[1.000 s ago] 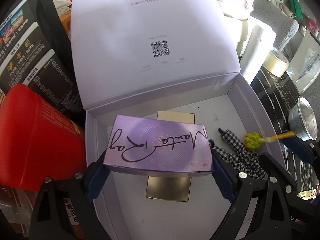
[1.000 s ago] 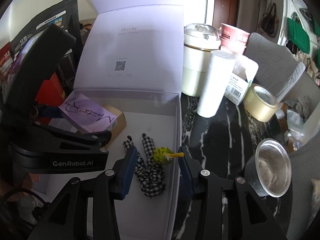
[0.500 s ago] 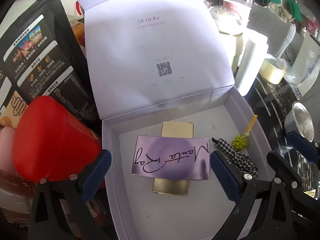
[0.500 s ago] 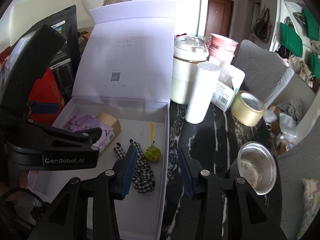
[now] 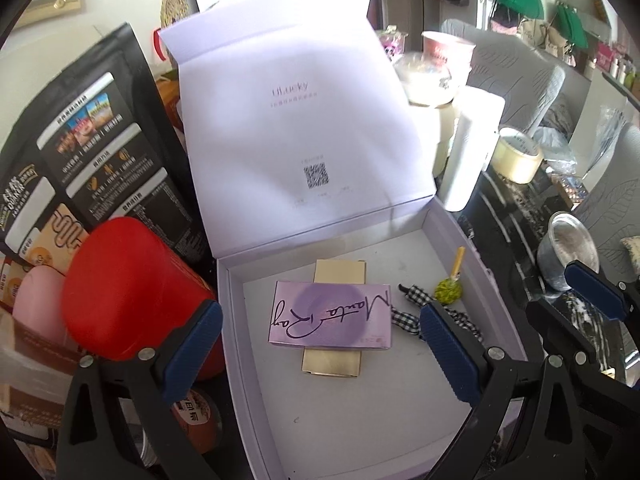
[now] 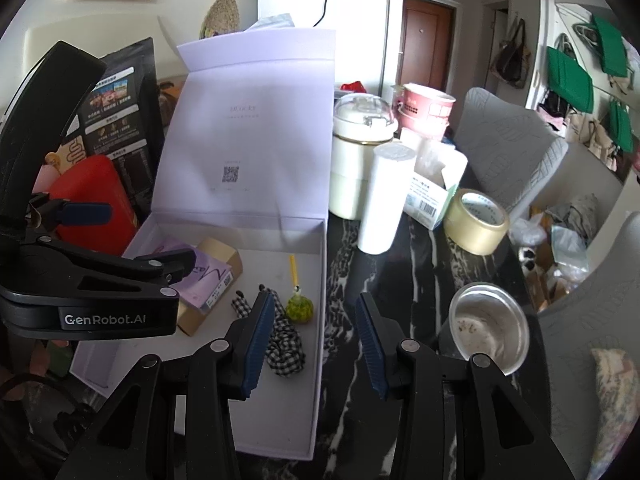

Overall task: Organize rigid objects
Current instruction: 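Withdraw both tools from the white box back over the table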

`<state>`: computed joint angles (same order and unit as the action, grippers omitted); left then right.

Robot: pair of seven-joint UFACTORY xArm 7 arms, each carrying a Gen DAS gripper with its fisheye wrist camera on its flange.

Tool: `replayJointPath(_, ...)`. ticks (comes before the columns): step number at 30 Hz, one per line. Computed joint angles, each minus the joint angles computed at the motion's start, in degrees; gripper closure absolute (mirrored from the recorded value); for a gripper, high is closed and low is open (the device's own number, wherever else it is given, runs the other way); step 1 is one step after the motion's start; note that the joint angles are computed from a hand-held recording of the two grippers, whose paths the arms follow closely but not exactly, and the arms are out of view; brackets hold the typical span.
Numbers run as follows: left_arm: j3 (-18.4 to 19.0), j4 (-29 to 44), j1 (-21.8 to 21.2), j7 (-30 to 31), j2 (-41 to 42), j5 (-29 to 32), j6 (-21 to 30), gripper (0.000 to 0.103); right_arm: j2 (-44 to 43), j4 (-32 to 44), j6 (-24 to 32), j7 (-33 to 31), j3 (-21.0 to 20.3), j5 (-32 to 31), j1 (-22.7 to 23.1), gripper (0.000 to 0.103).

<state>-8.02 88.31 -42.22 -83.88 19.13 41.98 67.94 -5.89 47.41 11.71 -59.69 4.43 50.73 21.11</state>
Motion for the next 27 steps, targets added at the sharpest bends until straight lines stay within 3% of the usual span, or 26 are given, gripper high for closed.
replayJointPath(7,-0.52,2.25,-2.17,0.20,0.21,2.68,1.50,0.002,-4.89,-3.42,-2.63,1.87,-1.48,-1.49,1.50,0.061)
replayJointPath(13,-0.45,4.51,-3.96,0.50,0.87,4.28,2.36,0.002,-9.31,-6.81,-3.50,8.46,-3.47,-8.17,1.87,0.061)
replayJointPath(27,-0.57,8.44,-6.90,5.09,3.22,4.89,-4.74,0.002,-20.74,-14.91,-3.51,22.76,-7.42,-24.15,-0.66,0.061)
